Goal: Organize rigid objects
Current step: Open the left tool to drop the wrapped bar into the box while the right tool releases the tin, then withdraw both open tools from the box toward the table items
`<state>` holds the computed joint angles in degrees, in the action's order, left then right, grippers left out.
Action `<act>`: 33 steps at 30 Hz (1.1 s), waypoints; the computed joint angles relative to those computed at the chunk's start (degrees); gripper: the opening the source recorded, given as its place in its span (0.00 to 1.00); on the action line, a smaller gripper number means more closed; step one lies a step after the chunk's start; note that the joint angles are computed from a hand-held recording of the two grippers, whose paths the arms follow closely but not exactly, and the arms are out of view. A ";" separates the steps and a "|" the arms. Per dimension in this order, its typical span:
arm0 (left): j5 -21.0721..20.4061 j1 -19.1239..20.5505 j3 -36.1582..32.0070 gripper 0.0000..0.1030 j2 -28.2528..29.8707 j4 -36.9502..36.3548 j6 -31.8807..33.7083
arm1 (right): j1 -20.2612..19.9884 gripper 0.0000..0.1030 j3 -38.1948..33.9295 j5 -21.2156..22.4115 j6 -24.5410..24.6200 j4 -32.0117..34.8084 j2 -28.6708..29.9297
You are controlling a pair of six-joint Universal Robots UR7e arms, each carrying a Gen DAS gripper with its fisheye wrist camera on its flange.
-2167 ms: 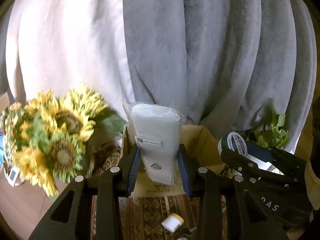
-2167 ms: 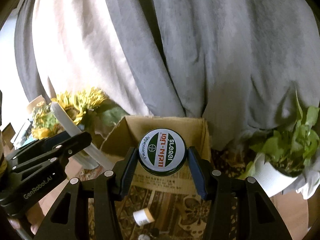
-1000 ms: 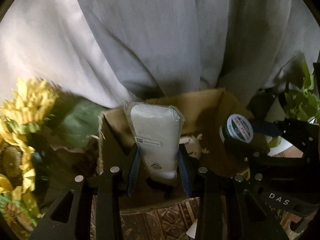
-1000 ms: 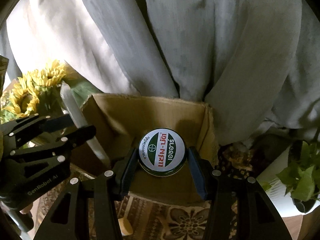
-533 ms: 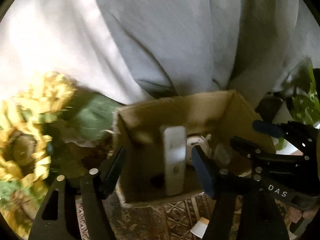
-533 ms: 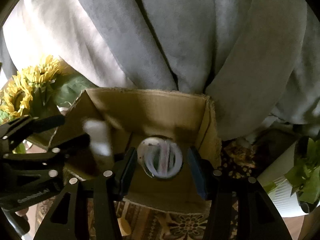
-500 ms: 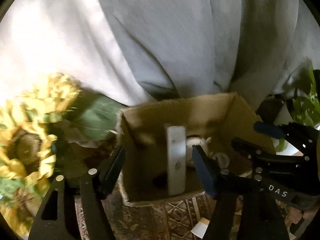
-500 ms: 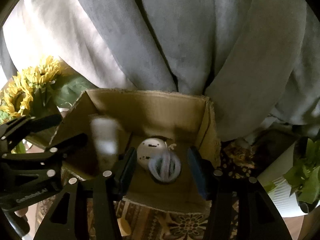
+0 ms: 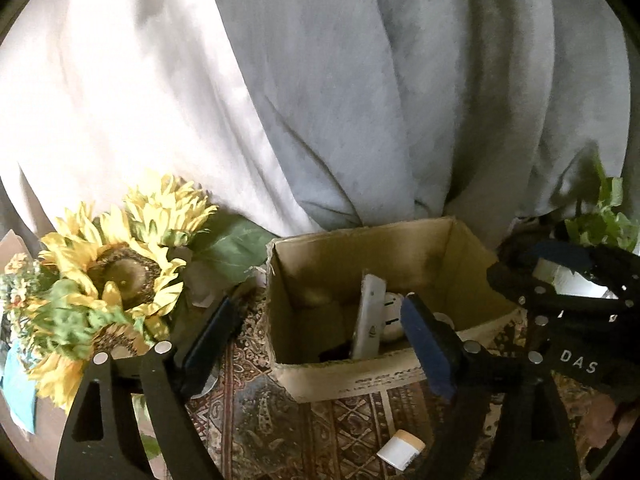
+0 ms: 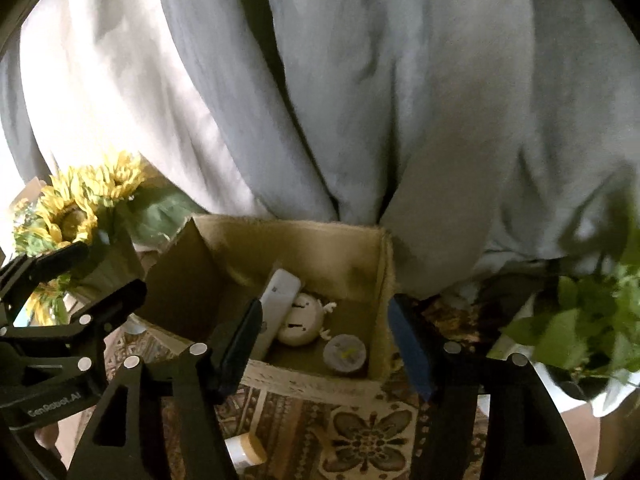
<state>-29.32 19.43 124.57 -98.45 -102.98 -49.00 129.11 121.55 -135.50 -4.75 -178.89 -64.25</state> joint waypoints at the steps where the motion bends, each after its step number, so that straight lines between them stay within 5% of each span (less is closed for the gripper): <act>1: 0.26 -0.57 0.27 0.84 -0.24 0.35 -0.51 | 0.56 0.67 0.36 -0.74 -0.26 -0.95 -0.16; 21: -1.05 -11.94 5.28 0.85 -5.99 13.47 -13.76 | 5.78 0.67 8.66 -5.10 -0.87 -8.82 -4.92; 33: -6.53 -12.95 9.80 0.84 -7.82 9.90 -12.21 | 5.12 0.67 13.60 -3.55 0.81 -9.10 -6.27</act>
<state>-35.85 6.48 134.37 -106.27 -93.08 -61.21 134.23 135.14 -139.05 -3.94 -188.00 -70.52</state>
